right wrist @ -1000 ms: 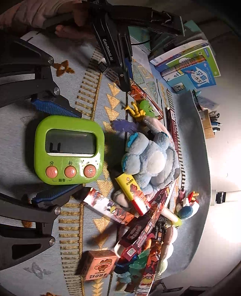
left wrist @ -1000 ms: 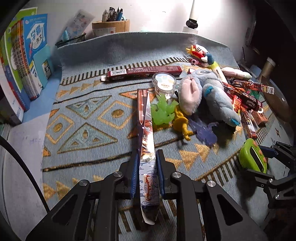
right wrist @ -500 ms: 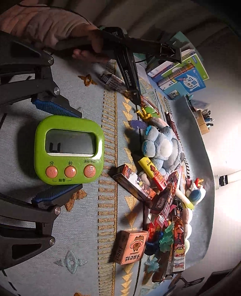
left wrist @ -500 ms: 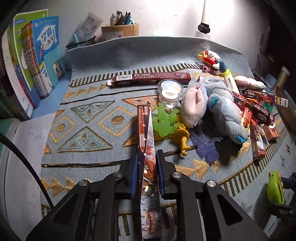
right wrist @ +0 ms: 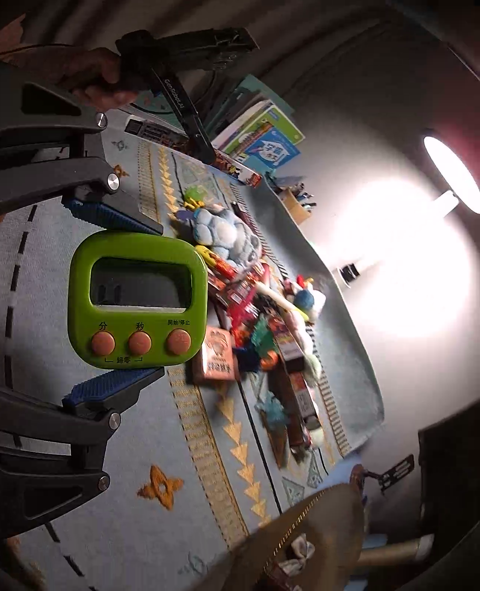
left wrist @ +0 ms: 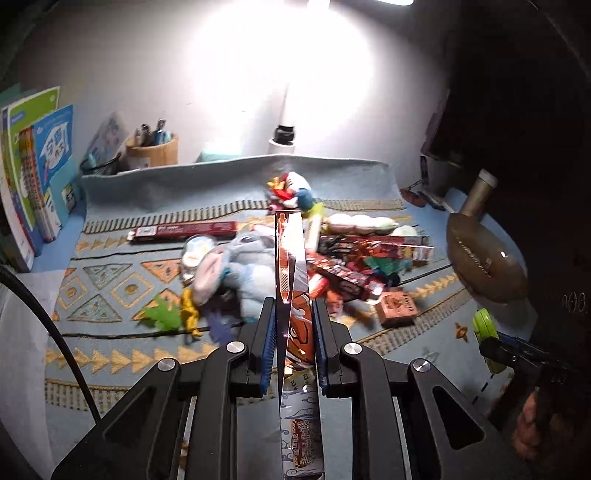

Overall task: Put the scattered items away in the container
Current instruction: 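Carry the tube box and green timer into the woven bowl and release both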

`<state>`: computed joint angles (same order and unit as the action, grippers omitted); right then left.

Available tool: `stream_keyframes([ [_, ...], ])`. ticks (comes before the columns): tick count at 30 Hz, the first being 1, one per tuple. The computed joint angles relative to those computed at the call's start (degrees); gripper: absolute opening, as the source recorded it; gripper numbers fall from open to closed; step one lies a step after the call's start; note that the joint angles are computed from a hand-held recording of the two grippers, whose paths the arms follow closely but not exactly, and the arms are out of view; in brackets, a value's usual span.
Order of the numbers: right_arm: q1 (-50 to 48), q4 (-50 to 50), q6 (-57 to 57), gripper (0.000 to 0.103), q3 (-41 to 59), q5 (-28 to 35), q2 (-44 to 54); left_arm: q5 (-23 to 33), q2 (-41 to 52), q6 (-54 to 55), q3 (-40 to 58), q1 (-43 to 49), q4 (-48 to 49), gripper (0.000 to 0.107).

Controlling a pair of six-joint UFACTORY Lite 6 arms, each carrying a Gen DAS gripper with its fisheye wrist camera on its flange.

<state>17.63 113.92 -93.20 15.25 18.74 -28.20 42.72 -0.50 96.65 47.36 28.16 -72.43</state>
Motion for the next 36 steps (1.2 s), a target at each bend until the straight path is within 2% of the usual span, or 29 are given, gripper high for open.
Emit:
stream_keyframes([
  [4,-23.99,-23.99,16.69,0.066,-2.66,7.97,-10.95,-2.86,-3.44,-5.28,0.12,-15.56,-2.92,0.015],
  [6,-35.98,-33.58,23.54,0.066,0.01,10.7,-12.19,-6.31,-2.37,-7.28,2.17,-24.8,-5.8,0.015],
  [9,-53.9,-34.66,17.42,0.066,6.31,16.81,-4.73,-11.21,4.04,-7.22,8.38,-37.81,-11.08,0.015],
  [12,-62.03,-31.6,12.25,0.066,14.03,16.13,6.66,-13.68,14.81,-9.58,18.7,-47.97,-13.08,0.015],
  [15,-63.39,-28.88,9.39,0.066,21.31,13.26,16.53,-14.84,26.93,-15.78,31.99,-54.84,-10.33,0.015],
  [20,-58.0,-30.06,12.37,0.066,31.21,5.0,28.84,-13.53,46.79,-34.02,57.38,-60.41,3.35,0.015],
  [22,-56.75,-31.87,14.73,0.066,33.98,3.71,32.71,-13.43,53.23,-41.45,65.92,-61.57,8.85,0.015],
  [25,-54.8,-29.74,12.54,0.066,35.59,1.38,34.77,-12.26,59.78,-45.91,73.53,-61.51,8.66,0.017],
  [27,-54.15,-30.54,13.62,0.066,36.28,1.56,35.59,-7.0,66.02,-54.68,83.05,-60.63,13.44,0.032],
  [28,-54.64,-31.27,14.65,0.067,37.33,2.95,37.02,-5.31,67.84,-57.24,85.78,-60.19,14.36,0.032],
  [29,-55.47,-30.84,14.54,0.069,37.58,4.79,37.44,-4.25,68.12,-57.41,86.12,-59.66,13.73,0.032],
  [30,-56.25,-29.61,13.57,0.075,37.41,5.98,37.42,-3.87,66.74,-55.48,84.06,-59.2,12.0,0.032],
  [31,-57.02,-27.52,11.77,0.076,36.41,6.69,36.4,-5.28,63.99,-52.3,79.6,-59.07,9.44,0.032],
  [33,-58.8,-23.86,8.2,0.076,33.83,8.04,33.23,-6.0,58.79,-47.28,72.33,-58.41,5.68,0.032],
  [36,-61.65,-25.14,9.37,0.077,31.29,10.96,28.85,-5.01,52.1,-41.31,63.36,-56.98,0.11,0.034],
])
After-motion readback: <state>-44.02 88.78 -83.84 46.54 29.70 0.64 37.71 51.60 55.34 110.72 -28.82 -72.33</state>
